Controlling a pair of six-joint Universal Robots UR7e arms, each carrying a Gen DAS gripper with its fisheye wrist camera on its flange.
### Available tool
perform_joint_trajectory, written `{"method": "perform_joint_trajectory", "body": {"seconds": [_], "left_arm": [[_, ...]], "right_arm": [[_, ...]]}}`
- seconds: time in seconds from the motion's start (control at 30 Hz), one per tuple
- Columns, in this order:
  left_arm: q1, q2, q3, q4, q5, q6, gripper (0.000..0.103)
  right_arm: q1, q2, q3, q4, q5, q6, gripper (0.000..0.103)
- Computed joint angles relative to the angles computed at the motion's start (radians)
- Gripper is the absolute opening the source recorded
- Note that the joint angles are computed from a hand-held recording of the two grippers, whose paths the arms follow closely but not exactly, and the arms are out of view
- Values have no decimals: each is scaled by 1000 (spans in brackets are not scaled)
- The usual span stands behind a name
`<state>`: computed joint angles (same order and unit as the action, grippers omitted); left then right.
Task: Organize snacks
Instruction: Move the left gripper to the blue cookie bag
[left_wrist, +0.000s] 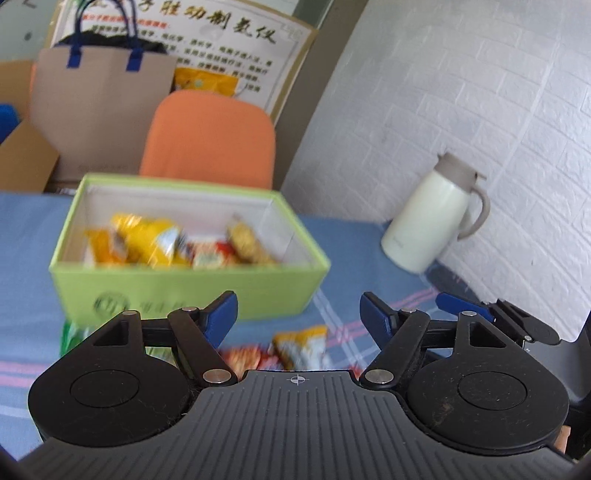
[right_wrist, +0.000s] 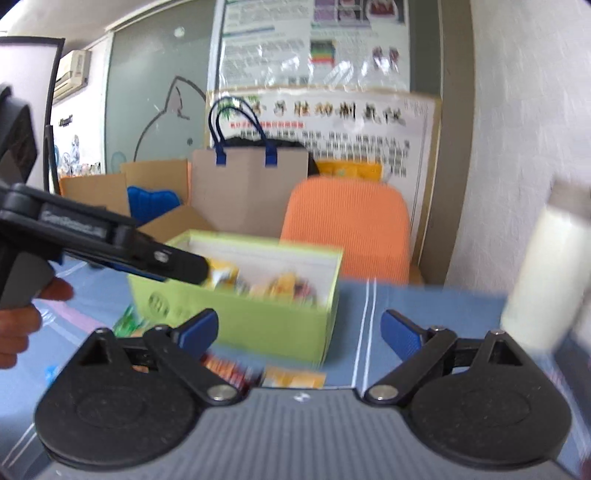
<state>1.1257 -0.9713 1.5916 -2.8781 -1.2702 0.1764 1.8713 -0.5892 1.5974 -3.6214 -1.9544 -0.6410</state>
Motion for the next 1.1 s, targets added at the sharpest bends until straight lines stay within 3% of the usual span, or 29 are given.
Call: {"method": "perform_joint_trajectory", "body": {"seconds": [0.2,0.27,0.37,0.47,0.6,0.73,0.9,1.1], "left_arm": [[20,-146,203,-97,194,-32,60],[25,-171,239,-130,259,-21,61],[40,-190,254,-110,300,-25,61],[71,-203,239,-89,252,-23,61],[118,-185,164,-4,181,-58,60],[151,-180,132,37,120,-31,60],[181,-175,112,94,56,16,61],[184,-160,88,202,34,76,57]], "right_arm": [[2,8,143,6,50,151,94],[14,30,147,35,88,183,94],[40,73,111,111,154,204,94],[72,119,51,205,207,155,94],[68,163,-59,402,330,208,94],[63,179,-114,490,270,259,94],[106,145,-58,381,35,259,95],[146,216,-134,465,62,220,95]]}}
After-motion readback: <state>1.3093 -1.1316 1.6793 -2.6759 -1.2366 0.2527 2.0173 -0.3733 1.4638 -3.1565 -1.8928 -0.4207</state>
